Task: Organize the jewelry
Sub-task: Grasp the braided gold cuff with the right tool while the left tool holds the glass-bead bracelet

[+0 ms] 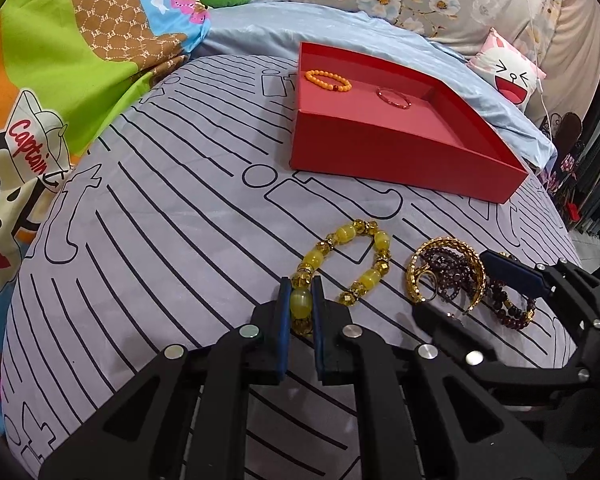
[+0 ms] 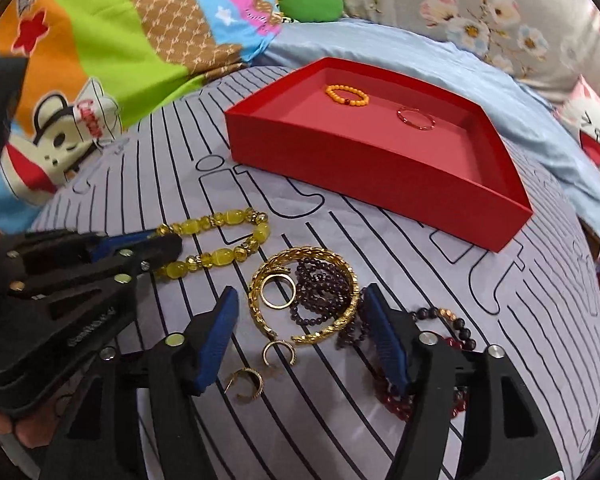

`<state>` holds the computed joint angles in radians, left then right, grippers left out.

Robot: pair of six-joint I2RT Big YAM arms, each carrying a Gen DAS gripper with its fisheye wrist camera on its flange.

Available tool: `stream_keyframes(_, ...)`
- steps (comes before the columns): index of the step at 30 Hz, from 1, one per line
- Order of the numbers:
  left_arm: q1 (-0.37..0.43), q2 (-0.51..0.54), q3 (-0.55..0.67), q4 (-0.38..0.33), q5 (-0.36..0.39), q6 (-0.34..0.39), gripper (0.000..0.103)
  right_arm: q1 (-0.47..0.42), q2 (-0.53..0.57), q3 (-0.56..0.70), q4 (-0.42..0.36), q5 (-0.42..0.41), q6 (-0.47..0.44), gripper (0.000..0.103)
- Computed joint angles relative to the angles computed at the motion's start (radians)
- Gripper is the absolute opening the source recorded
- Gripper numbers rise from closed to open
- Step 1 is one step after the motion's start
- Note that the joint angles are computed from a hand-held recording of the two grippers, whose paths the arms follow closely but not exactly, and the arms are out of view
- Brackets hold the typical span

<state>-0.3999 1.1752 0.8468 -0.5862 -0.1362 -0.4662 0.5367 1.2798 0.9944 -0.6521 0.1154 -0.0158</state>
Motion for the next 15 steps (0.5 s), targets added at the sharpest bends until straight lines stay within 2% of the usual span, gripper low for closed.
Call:
stream_keyframes(3, 0.005, -0.004, -0.004, 0.003, 0.004, 0.001, 0.009, 0.018, 0.010, -0.005, 0.015, 0.035, -0.026, 0.069)
stream_keyframes(5, 0.005, -0.004, -0.005, 0.005, 0.004, 0.001, 0.009, 0.020, 0.011, -0.009, 0.024, 0.041, -0.030, 0.065)
stream_keyframes(6, 0.005, -0.004, -0.005, 0.006, 0.003, 0.000, 0.009, 0.019, 0.010, -0.009, 0.027, 0.041, -0.029, 0.057)
stream_keyframes(10, 0.007, -0.002, -0.004, 0.007, 0.005, -0.001, 0.009, -0.002, 0.006, -0.008, 0.026, 0.014, -0.014, 0.055)
stream_keyframes(15, 0.008, -0.001, -0.001, 0.002, 0.006, -0.007, 0.009, -0.058, -0.012, -0.007, 0.009, -0.081, 0.045, 0.055)
